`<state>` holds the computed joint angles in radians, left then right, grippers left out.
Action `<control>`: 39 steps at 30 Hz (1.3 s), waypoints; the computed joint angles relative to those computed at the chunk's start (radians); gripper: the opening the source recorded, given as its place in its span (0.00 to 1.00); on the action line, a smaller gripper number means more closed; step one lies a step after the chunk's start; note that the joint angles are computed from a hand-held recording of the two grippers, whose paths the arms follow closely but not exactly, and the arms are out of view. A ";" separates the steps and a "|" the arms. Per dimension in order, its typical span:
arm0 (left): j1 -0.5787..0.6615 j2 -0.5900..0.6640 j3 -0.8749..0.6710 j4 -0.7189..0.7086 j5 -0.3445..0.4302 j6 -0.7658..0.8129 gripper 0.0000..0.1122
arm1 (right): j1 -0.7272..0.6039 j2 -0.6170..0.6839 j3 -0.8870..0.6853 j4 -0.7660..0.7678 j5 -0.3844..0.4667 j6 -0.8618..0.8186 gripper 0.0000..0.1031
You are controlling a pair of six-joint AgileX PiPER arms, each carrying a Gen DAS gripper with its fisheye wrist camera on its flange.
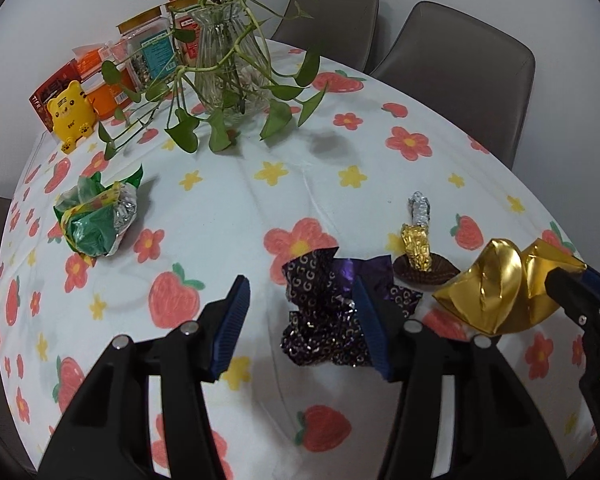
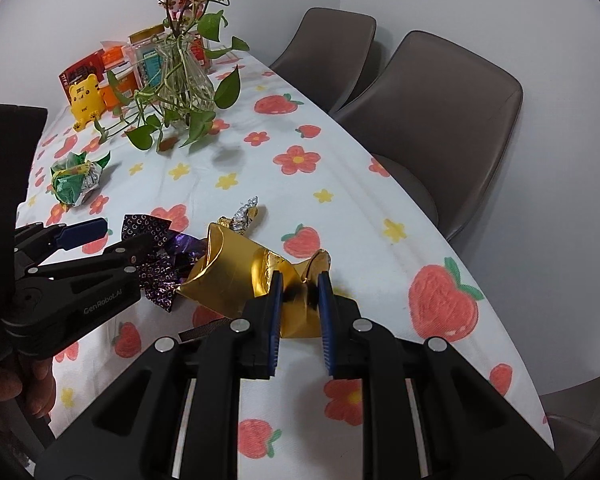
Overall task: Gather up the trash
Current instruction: 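Grasp the gold foil bow with the right tool while the left grasps the purple-black wrapper, then carry the gold bow and purple wrapper over the grey bin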
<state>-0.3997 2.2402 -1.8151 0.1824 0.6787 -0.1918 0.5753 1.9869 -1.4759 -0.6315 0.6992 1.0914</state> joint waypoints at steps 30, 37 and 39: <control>-0.089 -0.433 0.584 0.219 -0.124 -0.267 0.09 | 0.117 -0.267 0.318 -0.098 0.014 0.227 0.15; -0.339 -0.576 0.710 0.442 -0.012 -0.626 0.09 | 0.231 -0.537 0.593 -0.173 0.119 0.441 0.15; -0.436 -0.586 0.706 0.451 0.030 -0.678 0.09 | 0.281 -0.640 0.679 -0.173 0.185 0.496 0.15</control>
